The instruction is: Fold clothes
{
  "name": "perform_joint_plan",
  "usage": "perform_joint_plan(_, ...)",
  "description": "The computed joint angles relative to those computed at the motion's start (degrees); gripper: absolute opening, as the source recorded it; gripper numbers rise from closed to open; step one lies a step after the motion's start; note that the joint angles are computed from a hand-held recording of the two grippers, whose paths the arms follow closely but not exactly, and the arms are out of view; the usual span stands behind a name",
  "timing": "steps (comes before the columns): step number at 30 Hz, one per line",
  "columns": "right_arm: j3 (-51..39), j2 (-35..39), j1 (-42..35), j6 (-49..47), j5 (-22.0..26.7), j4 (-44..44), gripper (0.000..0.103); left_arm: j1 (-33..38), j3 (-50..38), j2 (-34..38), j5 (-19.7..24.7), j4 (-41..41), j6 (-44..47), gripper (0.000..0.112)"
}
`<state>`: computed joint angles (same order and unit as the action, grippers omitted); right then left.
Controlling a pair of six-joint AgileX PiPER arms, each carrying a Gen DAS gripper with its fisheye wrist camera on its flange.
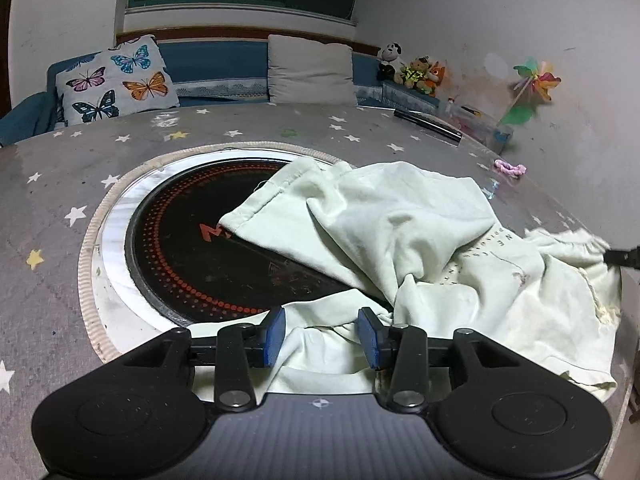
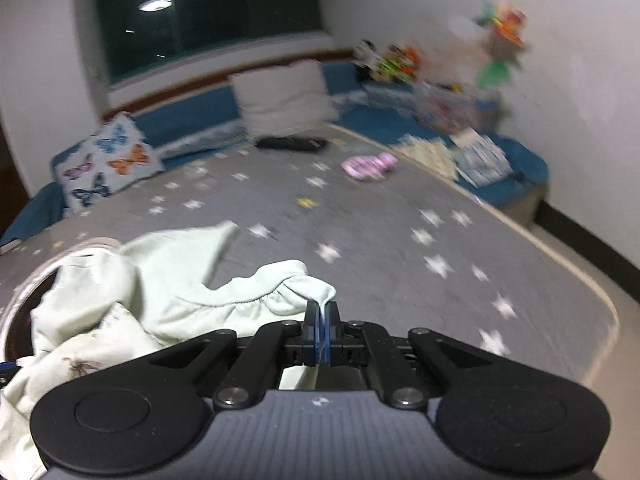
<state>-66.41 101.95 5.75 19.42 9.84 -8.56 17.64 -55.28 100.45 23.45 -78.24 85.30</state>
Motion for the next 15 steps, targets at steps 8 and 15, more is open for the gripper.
perform_joint_plan(8,0.5,0.2,-0.5,2.3,0.3,-3.1,0.008,-1.6,0.3,0.1,-0.7,-0.2,2.6,0.023)
perform_joint_plan(15,-0.8,0.4,3.6,17.4,-2.0,-23.5,0.016,-2.2,3.9,-3.3,-5.7,-11.9,11.9,0.009)
